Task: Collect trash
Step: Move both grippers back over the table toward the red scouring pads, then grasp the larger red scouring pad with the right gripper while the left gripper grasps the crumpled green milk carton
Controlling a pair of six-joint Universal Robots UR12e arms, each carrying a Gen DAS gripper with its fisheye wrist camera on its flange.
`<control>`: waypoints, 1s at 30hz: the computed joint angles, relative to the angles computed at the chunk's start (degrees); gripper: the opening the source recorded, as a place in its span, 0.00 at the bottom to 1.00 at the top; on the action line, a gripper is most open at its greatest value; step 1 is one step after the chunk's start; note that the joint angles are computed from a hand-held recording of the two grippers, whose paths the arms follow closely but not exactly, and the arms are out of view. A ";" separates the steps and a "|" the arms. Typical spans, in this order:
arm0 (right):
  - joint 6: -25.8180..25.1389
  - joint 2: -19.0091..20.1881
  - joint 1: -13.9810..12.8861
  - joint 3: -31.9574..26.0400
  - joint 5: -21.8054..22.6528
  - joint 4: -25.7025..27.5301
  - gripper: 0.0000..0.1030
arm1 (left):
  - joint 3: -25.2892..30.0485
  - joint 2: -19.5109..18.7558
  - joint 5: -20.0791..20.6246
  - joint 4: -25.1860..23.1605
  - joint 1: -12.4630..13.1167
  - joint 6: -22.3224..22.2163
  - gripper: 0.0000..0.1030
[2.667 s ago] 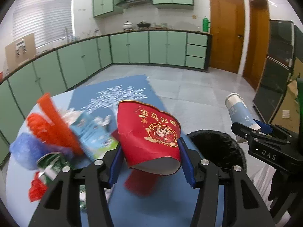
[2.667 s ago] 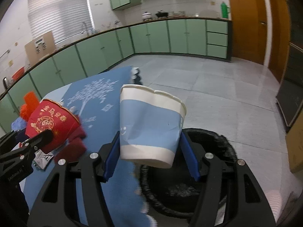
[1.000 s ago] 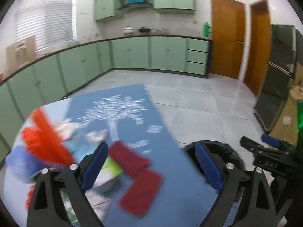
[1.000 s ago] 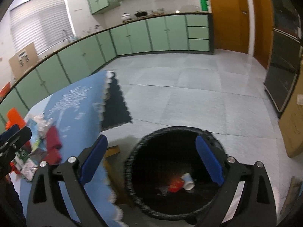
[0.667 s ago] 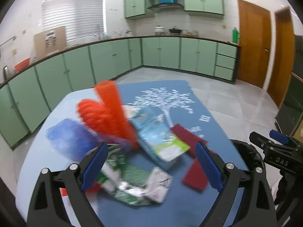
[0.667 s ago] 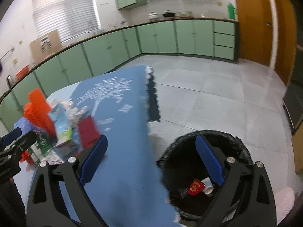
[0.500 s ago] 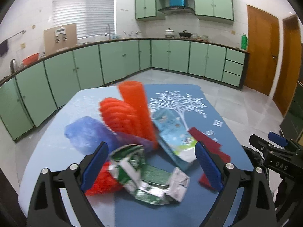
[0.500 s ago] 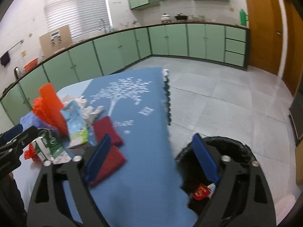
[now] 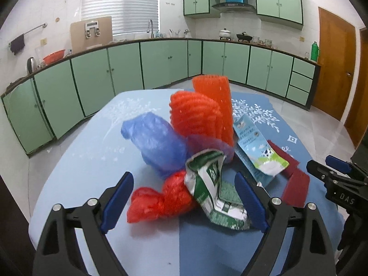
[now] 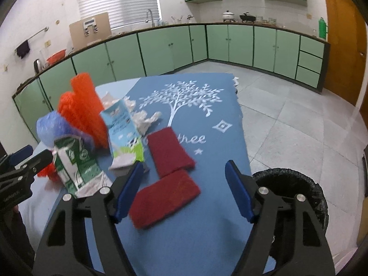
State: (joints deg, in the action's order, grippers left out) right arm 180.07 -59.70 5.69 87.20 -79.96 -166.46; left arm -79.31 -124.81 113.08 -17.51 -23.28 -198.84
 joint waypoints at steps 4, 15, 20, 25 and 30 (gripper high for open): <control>-0.28 -0.21 0.17 0.56 -0.40 0.20 0.68 | -0.07 -0.07 -1.57 -0.73 -0.20 -0.42 0.83; 1.29 -1.33 -0.30 3.44 -0.62 0.78 0.68 | -1.07 0.35 -1.37 -1.73 -1.24 -1.78 0.72; 1.27 -1.02 0.39 3.49 0.43 1.21 0.68 | -1.70 0.89 0.00 -2.58 -0.98 -3.29 0.72; 0.94 -0.49 1.06 2.69 0.53 2.02 0.68 | -1.79 0.93 0.07 -2.92 -0.91 -3.32 0.72; 1.48 -0.23 1.69 1.72 -0.29 3.01 0.74 | -1.86 0.97 -0.17 -2.59 -0.81 -3.30 0.72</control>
State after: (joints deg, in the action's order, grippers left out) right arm 181.56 -59.93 7.38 88.93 -80.26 -163.46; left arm -81.17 -123.84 112.90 -20.10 -24.09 -202.14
